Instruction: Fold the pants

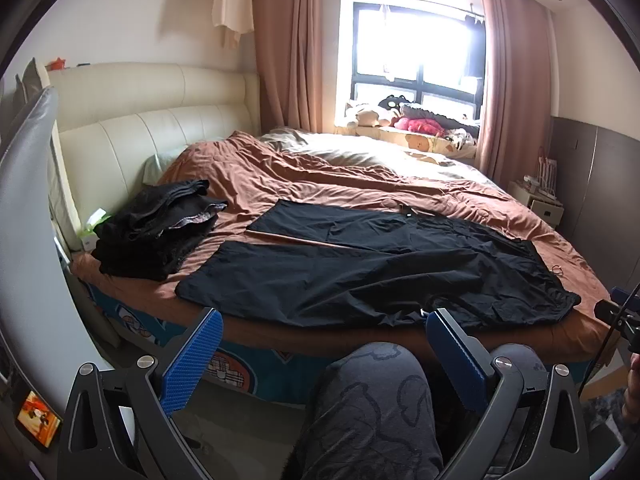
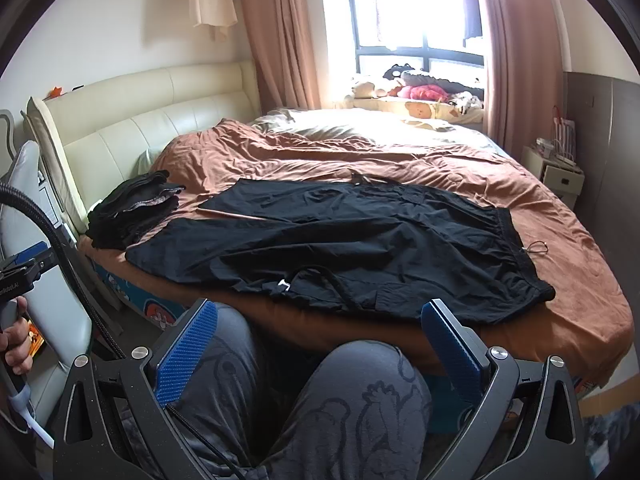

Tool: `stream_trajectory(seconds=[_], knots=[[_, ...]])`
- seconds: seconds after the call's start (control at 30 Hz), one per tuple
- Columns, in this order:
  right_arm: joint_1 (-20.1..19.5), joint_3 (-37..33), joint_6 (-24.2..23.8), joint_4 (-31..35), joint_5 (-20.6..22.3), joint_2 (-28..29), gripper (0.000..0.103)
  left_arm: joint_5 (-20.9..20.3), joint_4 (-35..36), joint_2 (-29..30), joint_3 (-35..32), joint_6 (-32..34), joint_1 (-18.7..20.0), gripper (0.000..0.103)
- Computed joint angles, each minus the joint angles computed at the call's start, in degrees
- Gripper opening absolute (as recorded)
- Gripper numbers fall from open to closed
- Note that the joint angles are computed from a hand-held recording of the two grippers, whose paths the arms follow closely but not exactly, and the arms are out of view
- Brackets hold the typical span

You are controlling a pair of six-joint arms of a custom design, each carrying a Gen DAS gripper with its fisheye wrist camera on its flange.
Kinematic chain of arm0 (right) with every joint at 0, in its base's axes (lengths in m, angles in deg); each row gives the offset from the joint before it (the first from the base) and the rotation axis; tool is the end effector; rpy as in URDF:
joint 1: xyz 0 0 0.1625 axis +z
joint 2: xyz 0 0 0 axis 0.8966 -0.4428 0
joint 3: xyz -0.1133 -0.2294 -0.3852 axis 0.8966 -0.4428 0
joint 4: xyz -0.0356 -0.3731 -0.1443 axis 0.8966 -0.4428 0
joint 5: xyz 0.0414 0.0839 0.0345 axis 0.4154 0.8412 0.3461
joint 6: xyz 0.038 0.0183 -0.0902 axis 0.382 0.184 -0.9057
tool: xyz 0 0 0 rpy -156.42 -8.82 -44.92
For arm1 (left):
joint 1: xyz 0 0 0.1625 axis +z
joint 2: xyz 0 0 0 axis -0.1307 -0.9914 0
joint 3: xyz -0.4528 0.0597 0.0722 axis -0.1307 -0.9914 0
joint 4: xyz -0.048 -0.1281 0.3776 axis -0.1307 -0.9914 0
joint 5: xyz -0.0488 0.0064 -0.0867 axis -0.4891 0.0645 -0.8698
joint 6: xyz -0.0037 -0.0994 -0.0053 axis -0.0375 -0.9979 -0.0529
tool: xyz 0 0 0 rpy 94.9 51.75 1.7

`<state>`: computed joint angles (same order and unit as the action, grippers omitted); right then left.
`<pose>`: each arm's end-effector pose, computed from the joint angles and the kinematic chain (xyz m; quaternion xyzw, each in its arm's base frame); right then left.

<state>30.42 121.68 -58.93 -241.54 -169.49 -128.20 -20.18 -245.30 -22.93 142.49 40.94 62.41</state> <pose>0.1718 -0.6386 0.5054 0.3639 -0.8380 0.3668 0.1754 -0.2708 -0.7723 0.2659 0.0686 0.7668 -0.5176 0.3733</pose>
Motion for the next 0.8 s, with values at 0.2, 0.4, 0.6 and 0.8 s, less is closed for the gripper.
stream_trajectory(seconds=[0.2,0.4,0.6,0.8], knots=[[-0.03,-0.77,0.41,0.09,-0.59,0.36,0.103,-0.26,1.34,0.28,-0.83,-0.48,0.29,0.103],[-0.2,-2.61,1.35,0.62,-1.94,1.72,0.103,-0.87,5.33,1.42,-3.76,-2.32,1.58,0.103],[-0.26,-6.21,2.77,1.64,-3.81,4.15,0.103,-1.69,9.42,2.76,-7.93,-4.72,3.47,0.103],[-0.59,-10.94,5.06,3.13,-6.78,7.4,0.103,-2.09,15.68,4.64,-13.12,-8.45,5.83,0.103]])
